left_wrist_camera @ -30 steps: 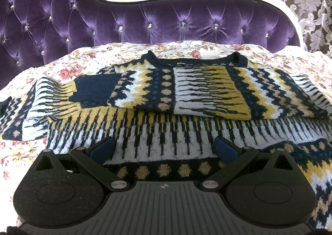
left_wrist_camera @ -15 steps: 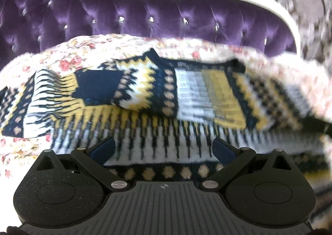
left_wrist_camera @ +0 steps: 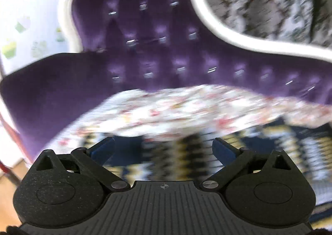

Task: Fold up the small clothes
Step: 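Grasp the dark cuff of the other sleeve with the left gripper, then carry the held sleeve across the sweater body with the left gripper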

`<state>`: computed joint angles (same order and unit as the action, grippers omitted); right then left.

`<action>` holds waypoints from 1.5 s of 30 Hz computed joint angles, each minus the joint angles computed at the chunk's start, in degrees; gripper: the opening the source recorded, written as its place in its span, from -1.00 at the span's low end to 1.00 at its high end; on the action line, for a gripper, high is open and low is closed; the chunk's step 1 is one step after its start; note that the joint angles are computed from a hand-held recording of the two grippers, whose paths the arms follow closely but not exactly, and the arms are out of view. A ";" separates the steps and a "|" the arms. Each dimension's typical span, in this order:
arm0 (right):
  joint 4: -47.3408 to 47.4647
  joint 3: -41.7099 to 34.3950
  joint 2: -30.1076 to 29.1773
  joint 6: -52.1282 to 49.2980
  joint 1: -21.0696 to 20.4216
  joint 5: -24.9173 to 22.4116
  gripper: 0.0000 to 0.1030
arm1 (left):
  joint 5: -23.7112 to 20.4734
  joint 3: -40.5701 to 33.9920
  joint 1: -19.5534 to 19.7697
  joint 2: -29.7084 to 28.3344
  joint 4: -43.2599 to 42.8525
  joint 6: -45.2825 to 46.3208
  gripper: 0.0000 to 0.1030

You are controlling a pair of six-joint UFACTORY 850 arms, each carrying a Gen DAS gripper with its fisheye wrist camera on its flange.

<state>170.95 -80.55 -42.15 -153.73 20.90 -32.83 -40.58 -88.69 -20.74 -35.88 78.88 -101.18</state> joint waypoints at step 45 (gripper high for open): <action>-10.56 -1.98 -1.60 12.21 -0.25 3.13 0.99 | 12.85 -0.95 4.14 3.90 4.31 -2.64 -0.91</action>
<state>160.39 -82.54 -43.75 -141.52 20.64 -29.69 -27.73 -89.64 -16.60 -31.98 83.19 -103.82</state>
